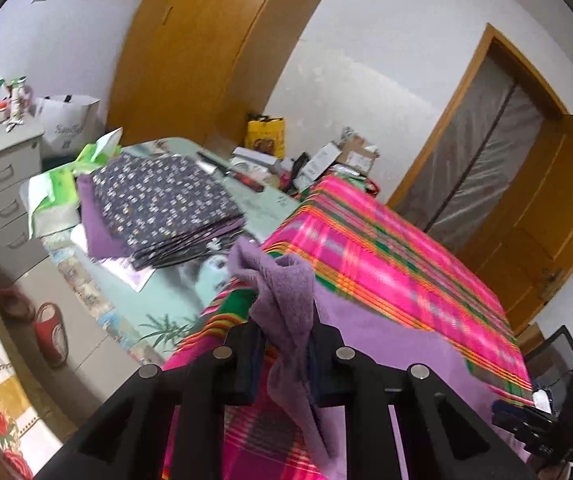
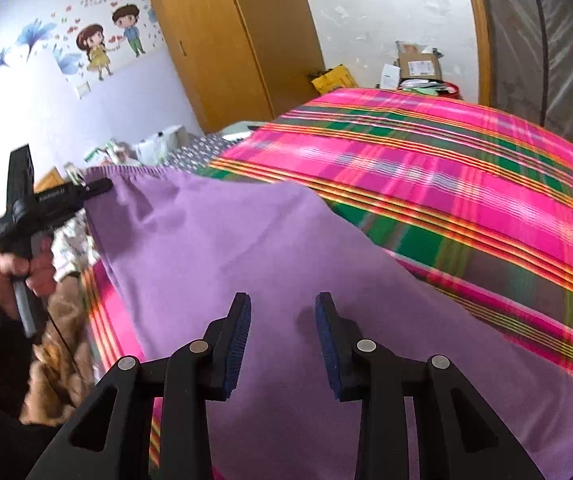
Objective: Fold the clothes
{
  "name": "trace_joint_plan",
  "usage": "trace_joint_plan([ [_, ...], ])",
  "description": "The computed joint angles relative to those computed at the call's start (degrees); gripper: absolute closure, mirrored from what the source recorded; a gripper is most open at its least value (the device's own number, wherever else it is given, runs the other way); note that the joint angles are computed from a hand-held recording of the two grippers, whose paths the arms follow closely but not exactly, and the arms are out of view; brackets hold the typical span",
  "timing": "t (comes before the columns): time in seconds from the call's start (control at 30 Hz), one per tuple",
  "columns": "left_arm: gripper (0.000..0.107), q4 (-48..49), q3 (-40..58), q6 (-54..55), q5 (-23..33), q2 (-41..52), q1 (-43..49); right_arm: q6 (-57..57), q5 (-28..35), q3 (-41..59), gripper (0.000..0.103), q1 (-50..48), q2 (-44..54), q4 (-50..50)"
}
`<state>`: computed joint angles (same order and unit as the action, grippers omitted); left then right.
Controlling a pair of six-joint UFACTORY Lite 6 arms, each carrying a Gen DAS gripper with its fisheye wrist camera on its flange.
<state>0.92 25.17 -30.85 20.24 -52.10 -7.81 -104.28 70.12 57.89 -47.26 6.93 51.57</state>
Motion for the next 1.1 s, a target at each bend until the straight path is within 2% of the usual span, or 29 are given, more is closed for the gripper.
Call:
trace_joint_plan([
  [0.27, 0.09, 3.7, 3.7, -4.8, 0.4, -0.1, -5.7, 4.2, -0.9, -2.9, 0.068, 5.8, -2.3, -0.6],
  [0.5, 0.09, 10.7, 7.4, -11.8, 0.3, 0.9, -11.7, 11.0, -0.5, 1.7, 0.069, 8.8, 2.6, -0.5],
  [0.7, 0.09, 16.1, 8.7, -17.4, 0.9, 1.0, -14.7, 18.7, -1.2, 7.9, 0.081, 18.4, 5.7, 2.5],
  [0.8, 0.09, 13.2, 8.5, -14.9, 1.3, 0.1, -13.9, 21.7, -3.3, 10.3, 0.086, 26.4, 6.9, 3.3],
  [1.0, 0.09, -0.6, 7.8, -0.7, 2.2, -2.7, -9.2, 30.9, -13.4, 19.0, 0.088, 40.3, 17.1, -0.8],
  [1.1, 0.09, -9.0, 6.6, 7.8, 2.3, -2.9, -6.7, 34.2, -13.9, 23.7, 0.091, 42.1, 21.5, -1.6],
])
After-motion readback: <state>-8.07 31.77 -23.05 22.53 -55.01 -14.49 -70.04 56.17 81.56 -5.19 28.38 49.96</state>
